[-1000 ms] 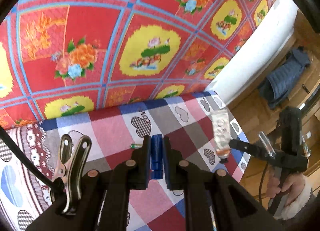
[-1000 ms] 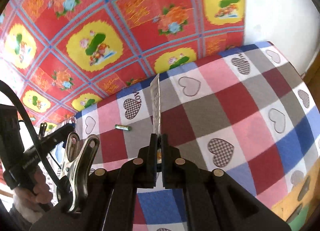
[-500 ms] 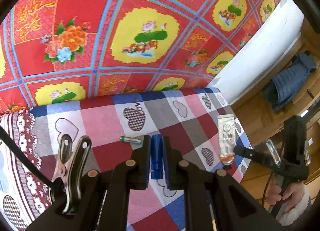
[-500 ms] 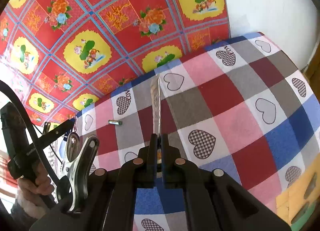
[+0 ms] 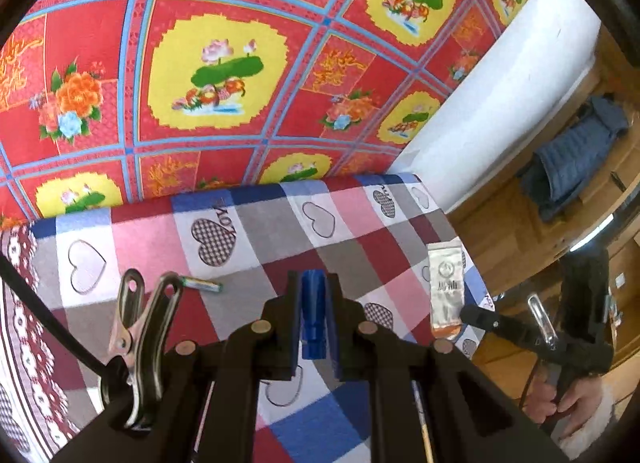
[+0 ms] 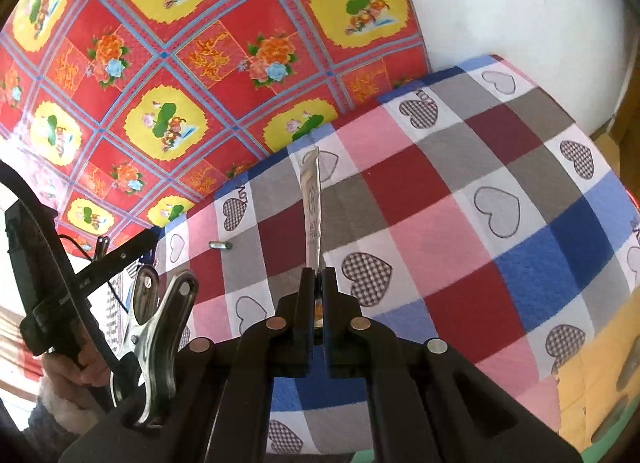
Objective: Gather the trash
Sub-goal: 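Lift the marker and bottle in both tools above the bed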
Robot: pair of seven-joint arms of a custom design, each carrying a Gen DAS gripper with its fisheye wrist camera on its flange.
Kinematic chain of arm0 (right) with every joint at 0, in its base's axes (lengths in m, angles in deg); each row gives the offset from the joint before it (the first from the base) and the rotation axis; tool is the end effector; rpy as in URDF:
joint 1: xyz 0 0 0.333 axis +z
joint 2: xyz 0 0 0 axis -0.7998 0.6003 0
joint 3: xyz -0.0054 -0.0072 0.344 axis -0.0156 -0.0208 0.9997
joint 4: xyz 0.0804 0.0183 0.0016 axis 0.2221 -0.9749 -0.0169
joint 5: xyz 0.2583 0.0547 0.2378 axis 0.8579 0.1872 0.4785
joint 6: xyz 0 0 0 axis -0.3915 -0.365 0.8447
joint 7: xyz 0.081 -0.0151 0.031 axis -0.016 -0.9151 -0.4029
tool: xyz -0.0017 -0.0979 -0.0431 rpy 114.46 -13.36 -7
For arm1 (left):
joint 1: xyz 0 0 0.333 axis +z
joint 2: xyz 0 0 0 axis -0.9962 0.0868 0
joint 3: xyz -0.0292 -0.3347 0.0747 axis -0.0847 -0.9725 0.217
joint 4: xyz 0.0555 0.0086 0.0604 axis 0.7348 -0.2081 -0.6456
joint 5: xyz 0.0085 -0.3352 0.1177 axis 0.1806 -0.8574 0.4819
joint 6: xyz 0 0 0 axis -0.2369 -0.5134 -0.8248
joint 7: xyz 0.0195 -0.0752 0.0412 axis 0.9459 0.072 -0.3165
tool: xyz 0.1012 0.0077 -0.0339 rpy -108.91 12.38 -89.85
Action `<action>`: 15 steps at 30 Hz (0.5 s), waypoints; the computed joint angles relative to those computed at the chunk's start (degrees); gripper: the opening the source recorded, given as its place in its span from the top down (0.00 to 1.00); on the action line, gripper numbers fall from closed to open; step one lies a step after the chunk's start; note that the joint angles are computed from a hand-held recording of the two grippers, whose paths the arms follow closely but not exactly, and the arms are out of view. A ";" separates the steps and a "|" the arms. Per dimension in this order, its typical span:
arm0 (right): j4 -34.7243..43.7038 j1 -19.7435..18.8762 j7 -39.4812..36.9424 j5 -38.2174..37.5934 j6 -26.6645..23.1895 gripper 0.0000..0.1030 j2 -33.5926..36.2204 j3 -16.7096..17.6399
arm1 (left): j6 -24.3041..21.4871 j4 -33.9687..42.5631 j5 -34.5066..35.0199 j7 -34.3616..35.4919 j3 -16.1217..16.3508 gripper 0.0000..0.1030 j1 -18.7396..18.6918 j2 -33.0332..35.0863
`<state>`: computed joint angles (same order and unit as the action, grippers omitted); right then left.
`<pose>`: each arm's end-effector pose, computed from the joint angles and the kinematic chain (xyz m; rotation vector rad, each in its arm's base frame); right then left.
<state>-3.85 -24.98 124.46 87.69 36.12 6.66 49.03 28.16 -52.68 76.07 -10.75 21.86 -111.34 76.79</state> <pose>0.4298 0.3360 0.8151 -1.9528 1.6185 0.1266 0.3751 -0.3694 0.8277 -2.1448 1.7743 -1.0776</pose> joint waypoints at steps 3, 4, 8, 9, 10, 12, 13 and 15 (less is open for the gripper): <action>-1.66 -0.64 -1.23 0.83 0.73 0.96 -1.16 -0.34 | -3.05 3.36 1.44 0.85 -0.75 0.89 -1.11 2.19; -2.27 -0.87 -1.23 1.13 1.22 0.96 -1.56 -0.42 | -3.73 4.10 1.73 0.71 -0.78 0.89 -1.49 2.77; -4.71 -2.15 -2.54 2.92 1.97 0.96 -3.14 -0.75 | -3.83 4.99 2.65 -2.05 -0.49 0.89 -2.68 3.56; -4.82 -2.33 -2.99 3.09 1.71 0.96 -3.19 -0.72 | -3.63 5.22 2.73 -2.50 -0.48 0.89 -2.91 3.81; -4.95 -2.53 -3.49 3.23 1.52 0.96 -3.31 -0.74 | -3.75 5.87 2.94 -2.64 -0.54 0.89 -3.22 4.35; -6.01 -2.94 -4.16 3.90 2.28 0.96 -4.11 -0.82 | -4.98 8.21 3.30 -2.33 -0.56 0.89 -4.01 6.15; -6.69 -3.20 -4.35 4.31 2.67 0.96 -4.62 -0.91 | -5.53 9.42 3.33 -2.12 -0.50 0.89 -4.45 7.13; -7.72 -3.67 -4.72 4.66 3.04 0.96 -5.40 -1.02 | -6.49 11.67 3.84 -1.97 -0.22 0.89 -5.51 8.85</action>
